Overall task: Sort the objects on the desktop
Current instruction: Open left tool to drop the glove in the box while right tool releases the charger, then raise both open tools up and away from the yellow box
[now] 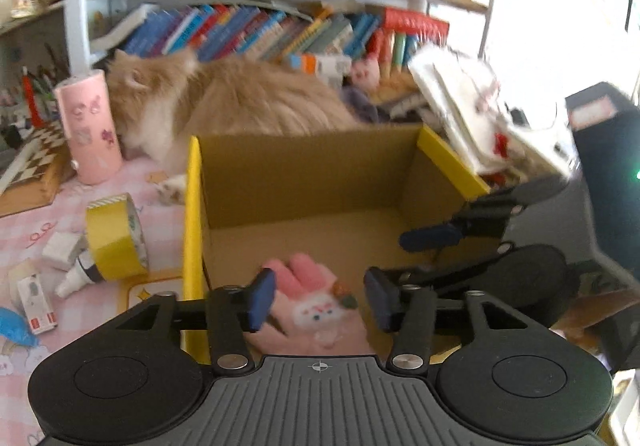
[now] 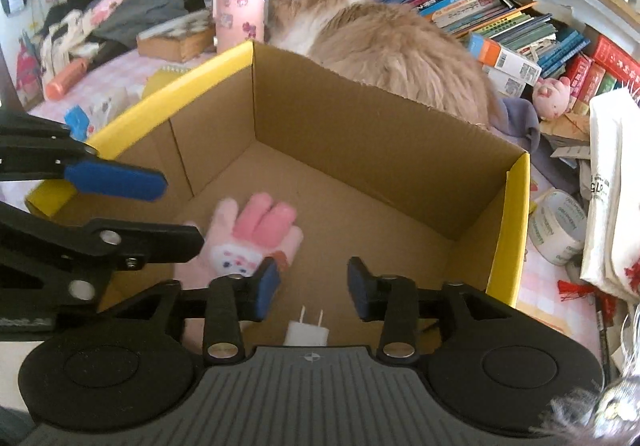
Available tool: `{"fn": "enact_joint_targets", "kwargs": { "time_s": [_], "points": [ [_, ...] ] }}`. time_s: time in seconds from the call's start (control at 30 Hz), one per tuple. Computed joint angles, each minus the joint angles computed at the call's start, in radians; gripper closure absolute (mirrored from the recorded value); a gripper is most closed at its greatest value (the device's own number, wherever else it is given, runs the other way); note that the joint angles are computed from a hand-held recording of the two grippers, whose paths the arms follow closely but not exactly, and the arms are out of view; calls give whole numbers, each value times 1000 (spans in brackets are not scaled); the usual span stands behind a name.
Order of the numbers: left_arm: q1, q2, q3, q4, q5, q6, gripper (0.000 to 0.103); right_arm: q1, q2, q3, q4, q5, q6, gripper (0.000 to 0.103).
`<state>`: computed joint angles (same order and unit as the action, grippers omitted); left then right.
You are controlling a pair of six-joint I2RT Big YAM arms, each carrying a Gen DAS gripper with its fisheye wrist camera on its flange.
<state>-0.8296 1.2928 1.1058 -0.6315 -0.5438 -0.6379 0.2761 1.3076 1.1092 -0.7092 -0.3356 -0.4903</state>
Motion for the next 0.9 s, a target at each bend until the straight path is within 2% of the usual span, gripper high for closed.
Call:
{"fn": "enact_joint_targets", "kwargs": {
  "time_s": [0.07,0.17,0.3,0.4,0.57,0.67,0.9],
  "points": [
    [-9,-13,-10,18,-22,-1,48,-4,-3,-4,9,-15,3,62],
    [-26,-19,-2,4,-63,2,47,-6,-17,-23,41,-23,7,62],
    [-51,-44,-14,25,-119,-2,39,-13,-43,-39,64,-33,43,62],
    [-66,-64,-25,23,-146,-28,37,-20,-76,-58,94,-41,53,62],
    [-94,-108,-55,6,-187,-72,32,-31,-128,-79,142,-39,135,60],
    [-105,-131,-75,20,-199,-60,29,-31,-167,-103,182,-22,177,58],
    [-116,-169,-105,48,-208,-18,28,-15,-252,-164,230,27,295,57]
  ]
}}
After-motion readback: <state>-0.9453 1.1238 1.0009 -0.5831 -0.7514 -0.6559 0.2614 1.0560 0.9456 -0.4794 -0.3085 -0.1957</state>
